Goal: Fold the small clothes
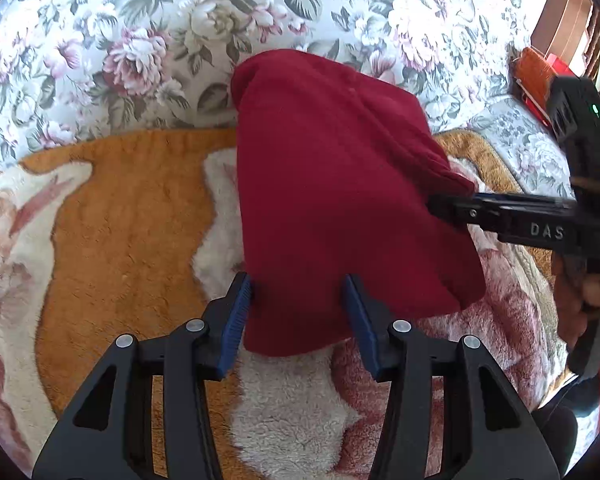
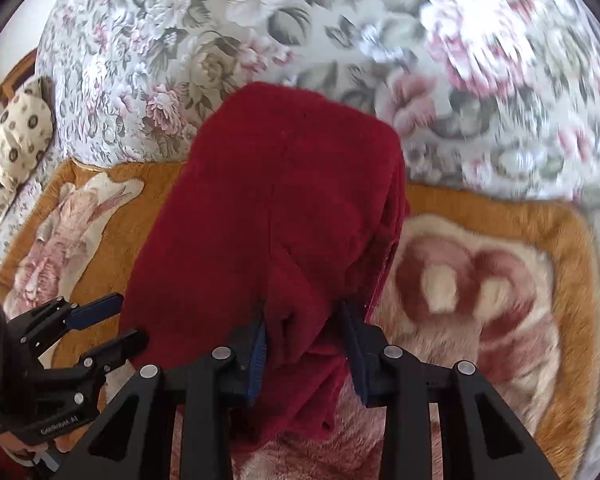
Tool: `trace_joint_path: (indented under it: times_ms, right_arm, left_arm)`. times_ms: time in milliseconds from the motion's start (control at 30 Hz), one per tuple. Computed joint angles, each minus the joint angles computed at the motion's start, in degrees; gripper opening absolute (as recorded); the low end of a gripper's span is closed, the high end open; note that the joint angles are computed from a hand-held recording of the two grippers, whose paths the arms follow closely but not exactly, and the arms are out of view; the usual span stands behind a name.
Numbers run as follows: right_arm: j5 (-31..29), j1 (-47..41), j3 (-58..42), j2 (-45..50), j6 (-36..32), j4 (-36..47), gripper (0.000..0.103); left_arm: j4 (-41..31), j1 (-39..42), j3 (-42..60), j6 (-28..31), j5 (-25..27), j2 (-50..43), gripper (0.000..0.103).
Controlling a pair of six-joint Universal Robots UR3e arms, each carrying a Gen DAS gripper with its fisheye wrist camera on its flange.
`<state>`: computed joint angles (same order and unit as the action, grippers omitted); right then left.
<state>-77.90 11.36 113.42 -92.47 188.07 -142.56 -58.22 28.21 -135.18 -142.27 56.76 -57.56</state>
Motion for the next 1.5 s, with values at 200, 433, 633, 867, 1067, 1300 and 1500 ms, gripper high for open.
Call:
trace_joint_path:
  times_ms: [200, 433, 633, 867, 1067, 1300, 1500]
  right_arm:
    - [0.73, -0.73, 2.64, -6.67, 1.92, -0.60, 0.033]
    - [-3.70, 1.97, -1.06, -8.63, 5.83, 0.38, 0.033]
    - [-4.53, 2.86, -3.49, -4.25, 6.19, -0.84, 0.023]
    - [-8.79, 4.37, -6.15, 5.72, 5.11, -3.47, 0.023]
    - [-7.52, 3.18, -7.17, 7.86, 5.34, -4.98, 0.023]
    - [6.73, -8.12, 7.58, -8.40, 7.26, -8.29, 0.050]
    - [17.44, -16.92, 15.43, -12.28, 6.65, -9.78, 0.062]
  left_arm:
    - [-2.77, 0.47, 0.80, -1.23, 0.70, 5.85, 0.048]
    - [-0.31, -1.86, 3.83, -5.70, 3.32, 6.38, 0.048]
    - [9.75, -7.51, 4.50, -11.01, 7.95, -0.84, 0.048]
    - [18.49, -12.19, 5.52, -15.46, 11.44, -11.30, 0.048]
    - [18.74, -11.91, 6.23, -17.17, 10.89, -13.16, 0.059]
    - [4.21, -2.91, 8.85, -12.76, 2.12, -7.66, 0.064]
    - [-0.32, -0.75, 12.81, -14.32, -2.74, -12.19, 0.072]
